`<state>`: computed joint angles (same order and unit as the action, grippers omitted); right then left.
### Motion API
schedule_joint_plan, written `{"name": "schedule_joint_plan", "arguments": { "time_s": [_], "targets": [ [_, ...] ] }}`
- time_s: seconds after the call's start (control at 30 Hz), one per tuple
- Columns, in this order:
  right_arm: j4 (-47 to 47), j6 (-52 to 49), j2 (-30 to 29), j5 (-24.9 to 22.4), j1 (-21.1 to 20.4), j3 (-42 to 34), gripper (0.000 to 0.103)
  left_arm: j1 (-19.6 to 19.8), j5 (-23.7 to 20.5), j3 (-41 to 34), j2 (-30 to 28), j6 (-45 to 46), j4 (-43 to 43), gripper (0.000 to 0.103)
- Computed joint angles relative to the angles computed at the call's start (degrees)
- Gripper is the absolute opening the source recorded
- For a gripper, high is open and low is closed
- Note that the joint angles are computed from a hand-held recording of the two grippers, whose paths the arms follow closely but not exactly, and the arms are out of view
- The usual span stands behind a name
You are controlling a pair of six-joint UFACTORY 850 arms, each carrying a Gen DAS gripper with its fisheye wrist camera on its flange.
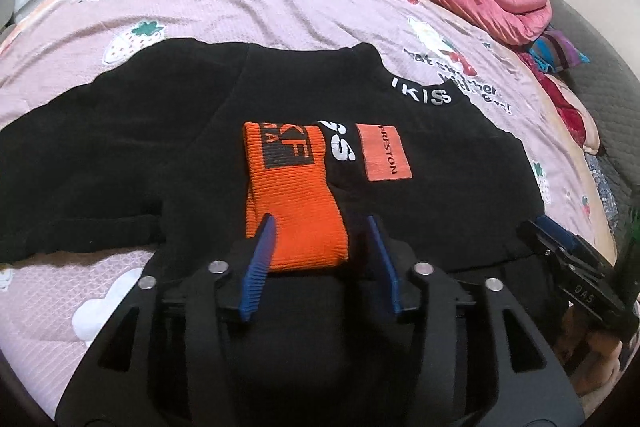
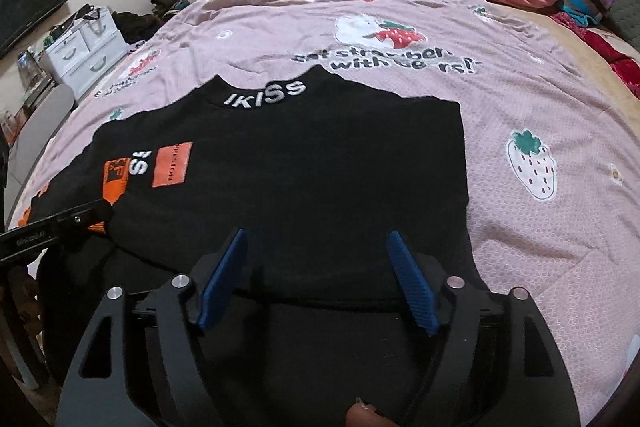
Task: Fold small clothes
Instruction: 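Move the left tool to the other orange-cuffed sleeve end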
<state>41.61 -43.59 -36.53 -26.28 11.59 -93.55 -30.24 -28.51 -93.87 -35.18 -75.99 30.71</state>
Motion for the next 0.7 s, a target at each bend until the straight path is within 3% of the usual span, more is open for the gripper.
{"name": "schedule_joint_plan", "arguments": {
  "time_s": [0.23, 0.4, 0.7],
  "targets": [
    [11.82, -12.58, 2.76, 1.95, 0.29, 3.17, 0.095, -0.55, -0.60, 3.92, 3.55, -8.16, 6.70, 0.063],
    [20.64, -21.48, 4.76, 3.06, 0.74, 5.48, 0.099, -1.41, -3.47, 6.40, 6.04, -14.39, 13.05, 0.082],
    [29.55, -30.74, 7.17, 2.57, 1.80, 7.72, 0.099, -1.98, -7.07, 12.57, 10.95, -23.52, 19.39, 0.092]
  ]
}}
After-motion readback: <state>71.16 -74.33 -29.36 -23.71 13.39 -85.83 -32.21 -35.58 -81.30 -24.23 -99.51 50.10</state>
